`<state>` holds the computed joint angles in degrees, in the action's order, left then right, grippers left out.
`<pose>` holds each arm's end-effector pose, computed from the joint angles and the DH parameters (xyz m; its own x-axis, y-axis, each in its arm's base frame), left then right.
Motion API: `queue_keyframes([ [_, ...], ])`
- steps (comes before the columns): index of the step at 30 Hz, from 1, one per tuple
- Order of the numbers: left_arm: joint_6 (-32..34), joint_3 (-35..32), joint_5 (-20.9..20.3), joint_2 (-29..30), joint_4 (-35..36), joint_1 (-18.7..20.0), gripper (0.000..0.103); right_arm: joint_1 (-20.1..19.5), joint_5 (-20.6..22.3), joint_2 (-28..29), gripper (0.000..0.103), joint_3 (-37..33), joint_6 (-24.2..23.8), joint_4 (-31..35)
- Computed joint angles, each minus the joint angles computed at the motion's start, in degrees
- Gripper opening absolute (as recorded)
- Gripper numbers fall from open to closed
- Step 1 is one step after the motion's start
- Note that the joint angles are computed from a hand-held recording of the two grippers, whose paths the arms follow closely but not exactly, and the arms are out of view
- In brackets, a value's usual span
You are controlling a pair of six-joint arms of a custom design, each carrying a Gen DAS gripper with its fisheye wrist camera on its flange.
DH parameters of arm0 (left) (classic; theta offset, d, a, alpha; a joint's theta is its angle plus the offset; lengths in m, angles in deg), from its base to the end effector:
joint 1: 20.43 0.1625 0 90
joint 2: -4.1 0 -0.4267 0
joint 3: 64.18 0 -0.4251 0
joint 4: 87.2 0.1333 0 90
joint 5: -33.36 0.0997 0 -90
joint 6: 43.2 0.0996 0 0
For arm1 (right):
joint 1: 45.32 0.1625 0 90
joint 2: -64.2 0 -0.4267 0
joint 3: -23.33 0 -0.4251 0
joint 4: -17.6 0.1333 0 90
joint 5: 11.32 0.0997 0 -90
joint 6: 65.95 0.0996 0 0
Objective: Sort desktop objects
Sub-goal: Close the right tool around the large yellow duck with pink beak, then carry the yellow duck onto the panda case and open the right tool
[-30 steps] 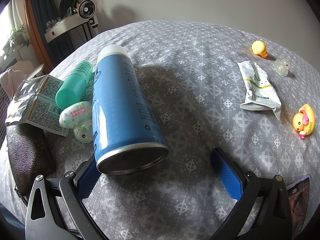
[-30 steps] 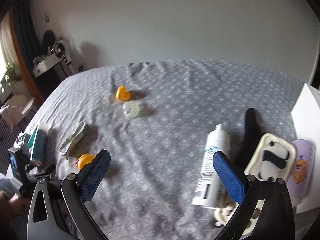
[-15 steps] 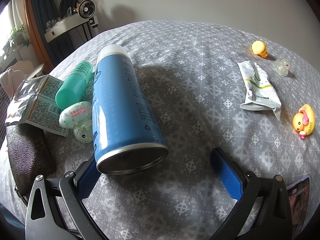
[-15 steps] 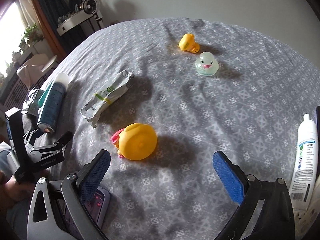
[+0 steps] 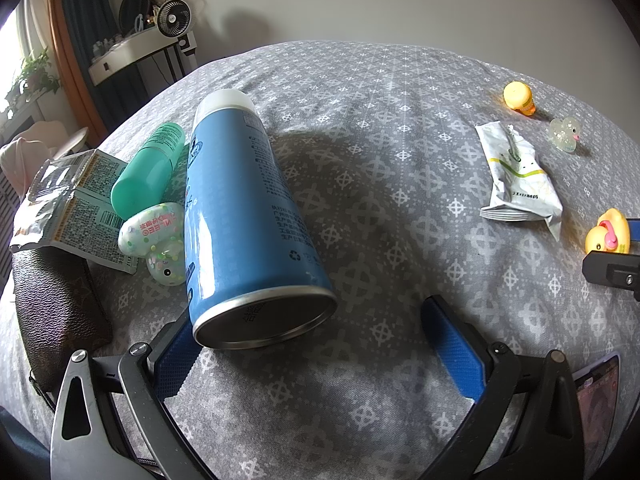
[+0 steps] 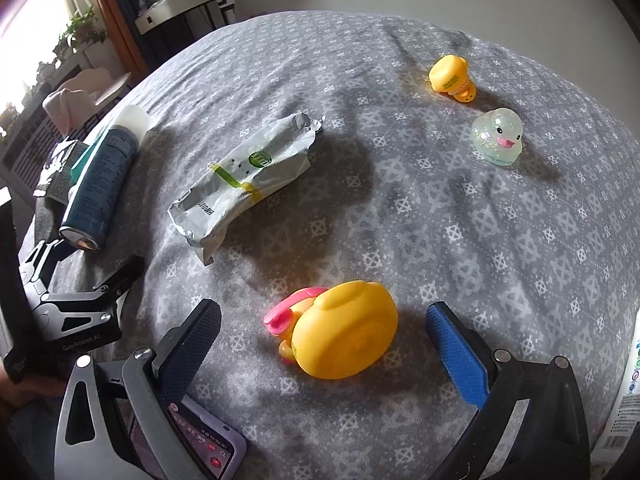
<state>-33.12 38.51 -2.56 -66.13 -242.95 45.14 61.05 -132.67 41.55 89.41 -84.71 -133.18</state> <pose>-0.0610 -0.6515 0.3418 -0.6464 -0.0264 -0.7626 0.4660 0.7777 -0.4219 0.3101 -0.7667 -0.0169 -0.7307 -0.3815 0.5661 -0.5323 0.8376 -0.1227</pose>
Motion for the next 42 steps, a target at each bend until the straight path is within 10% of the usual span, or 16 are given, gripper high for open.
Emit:
queue_keyframes([
  [26, 0.03, -0.02, 0.0, 0.04, -0.04, 0.01, 0.103, 0.44, -3.61, 0.95, 0.102, 1.98, -5.43, -5.91],
  [36, 0.06, -0.04, -0.02, 0.06, -0.08, 0.02, 0.103, 0.15, -1.51, -0.16, 0.053, 2.67, -4.3, -7.38],
  [42, 0.07, -0.05, -0.02, 0.08, -0.1, 0.02, 0.103, 0.38, -1.88, -2.4, 0.053, 6.03, -4.3, -11.92],
])
